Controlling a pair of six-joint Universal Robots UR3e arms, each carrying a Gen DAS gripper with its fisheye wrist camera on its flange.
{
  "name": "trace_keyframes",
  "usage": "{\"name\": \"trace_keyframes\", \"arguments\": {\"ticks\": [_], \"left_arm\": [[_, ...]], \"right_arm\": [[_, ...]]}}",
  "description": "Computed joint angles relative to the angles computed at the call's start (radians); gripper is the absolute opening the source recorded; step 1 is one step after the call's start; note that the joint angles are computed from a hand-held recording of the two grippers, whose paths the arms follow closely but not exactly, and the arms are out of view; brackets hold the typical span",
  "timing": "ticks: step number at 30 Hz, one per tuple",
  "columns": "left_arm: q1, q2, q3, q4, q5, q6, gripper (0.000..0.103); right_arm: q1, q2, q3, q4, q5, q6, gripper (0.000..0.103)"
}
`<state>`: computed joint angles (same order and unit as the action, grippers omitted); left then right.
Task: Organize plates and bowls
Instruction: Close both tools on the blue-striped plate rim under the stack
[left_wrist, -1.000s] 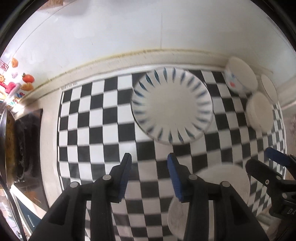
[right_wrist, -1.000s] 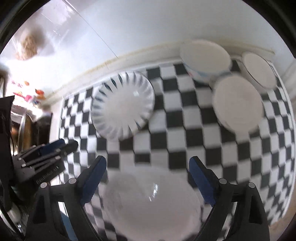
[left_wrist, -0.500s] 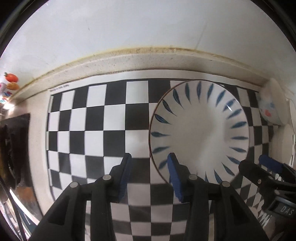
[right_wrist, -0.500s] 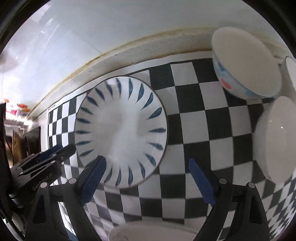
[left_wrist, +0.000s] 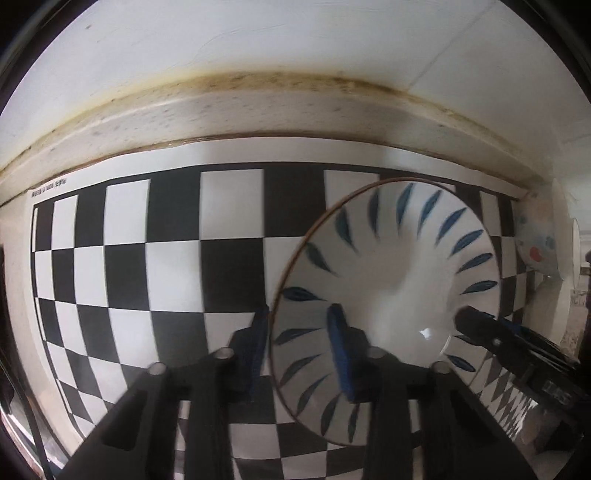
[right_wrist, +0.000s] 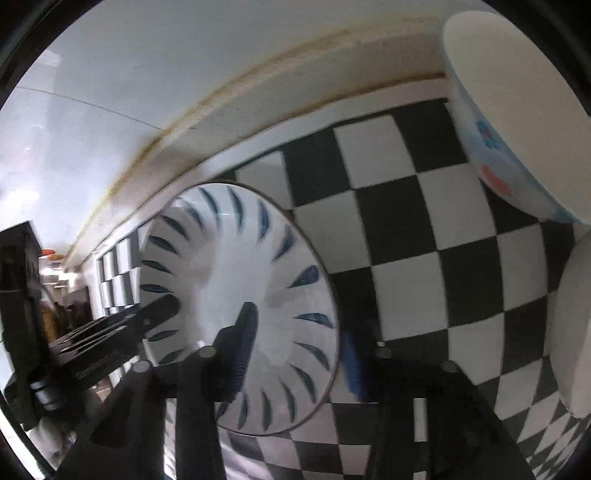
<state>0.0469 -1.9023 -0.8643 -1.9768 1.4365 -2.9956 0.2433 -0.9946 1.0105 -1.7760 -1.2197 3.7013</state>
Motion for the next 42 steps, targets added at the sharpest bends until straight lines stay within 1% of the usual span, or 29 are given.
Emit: {"name": "trace_keyframes", "arguments": {"ticks": [1, 2, 3, 4, 5, 6, 11, 14, 17, 18, 21, 23, 25, 28, 30, 32, 33, 34, 36, 37, 39, 40, 41, 42], "left_arm": [[-0.006, -0.007, 0.011, 0.0, 0.004, -0.002, 0.028], [-0.006, -0.008, 0.015, 0.003, 0.002, -0.002, 0.028], [-0.007, -0.007, 0.016, 0.008, 0.0, -0.003, 0.028], [-0.008, -0.009, 0.023, 0.004, 0.001, -0.001, 0.028], [-0.01, -0.006, 0.024, 0.0, 0.003, -0.002, 0.028], [-0.01, 0.028, -0.016, 0.006, 0.004, -0.001, 0.028], [-0.025, 0.042, 0.003, -0.014, 0.018, -0.023, 0.028], [-0.031, 0.046, 0.033, -0.047, 0.008, -0.039, 0.028], [-0.032, 0.039, 0.105, -0.095, 0.0, -0.041, 0.028], [-0.032, 0.051, 0.101, -0.098, 0.002, -0.041, 0.028], [-0.028, 0.053, 0.192, -0.168, -0.015, -0.039, 0.028], [-0.032, 0.039, 0.3, -0.245, -0.03, -0.038, 0.028], [-0.041, 0.05, 0.365, -0.291, -0.041, -0.028, 0.028], [-0.05, 0.117, 0.343, -0.322, -0.037, -0.006, 0.028], [-0.074, 0.107, 0.444, -0.396, -0.037, -0.015, 0.028], [-0.086, 0.118, 0.479, -0.428, -0.035, -0.018, 0.028], [-0.097, 0.096, 0.546, -0.466, -0.032, -0.026, 0.028], [-0.112, 0.103, 0.574, -0.485, -0.03, -0.037, 0.028], [-0.121, 0.164, 0.52, -0.492, -0.031, -0.043, 0.028], [-0.133, 0.18, 0.522, -0.503, -0.033, -0.053, 0.028], [-0.166, 0.239, 0.429, -0.467, -0.03, -0.083, 0.028], [-0.185, 0.256, 0.419, -0.468, -0.026, -0.098, 0.028], [-0.196, 0.289, 0.367, -0.447, -0.024, -0.109, 0.028], [-0.209, 0.303, 0.354, -0.446, -0.023, -0.12, 0.028]], "right_arm": [[-0.001, -0.005, 0.008, -0.002, -0.007, 0.004, 0.031], [-0.001, -0.008, 0.011, 0.005, -0.019, 0.004, 0.02], [-0.003, -0.017, 0.026, 0.002, -0.029, 0.0, 0.019], [-0.013, -0.039, 0.068, -0.025, -0.014, -0.005, 0.017], [-0.025, -0.06, 0.11, -0.048, 0.005, -0.004, 0.017], [-0.031, -0.075, 0.136, -0.059, 0.015, -0.006, 0.017], [-0.034, -0.124, 0.191, -0.065, 0.017, -0.048, 0.015], [-0.038, -0.158, 0.22, -0.069, 0.025, -0.061, 0.013], [-0.04, -0.21, 0.244, -0.058, 0.026, -0.075, 0.013], [-0.037, -0.228, 0.251, -0.053, 0.027, -0.078, 0.013], [-0.042, -0.291, 0.279, -0.04, 0.033, -0.089, 0.013], [-0.051, -0.351, 0.306, -0.024, 0.036, -0.097, 0.013], [-0.066, -0.419, 0.344, -0.009, 0.045, -0.1, 0.013], [-0.09, -0.535, 0.38, 0.058, 0.053, -0.135, 0.013], [-0.103, -0.613, 0.402, 0.111, 0.056, -0.156, 0.013], [-0.121, -0.681, 0.414, 0.165, 0.059, -0.181, 0.013], [-0.119, -0.71, 0.422, 0.181, 0.058, -0.182, 0.013], [-0.105, -0.733, 0.429, 0.187, 0.054, -0.172, 0.013], [-0.099, -0.789, 0.444, 0.219, 0.05, -0.178, 0.013], [-0.101, -0.809, 0.452, 0.23, 0.051, -0.184, 0.013], [-0.119, -0.879, 0.483, 0.273, 0.062, -0.203, 0.013], [-0.133, -0.924, 0.502, 0.304, 0.069, -0.221, 0.013], [-0.143, -0.94, 0.506, 0.32, 0.075, -0.229, 0.013], [-0.175, -0.986, 0.521, 0.364, 0.087, -0.263, 0.013]]}}
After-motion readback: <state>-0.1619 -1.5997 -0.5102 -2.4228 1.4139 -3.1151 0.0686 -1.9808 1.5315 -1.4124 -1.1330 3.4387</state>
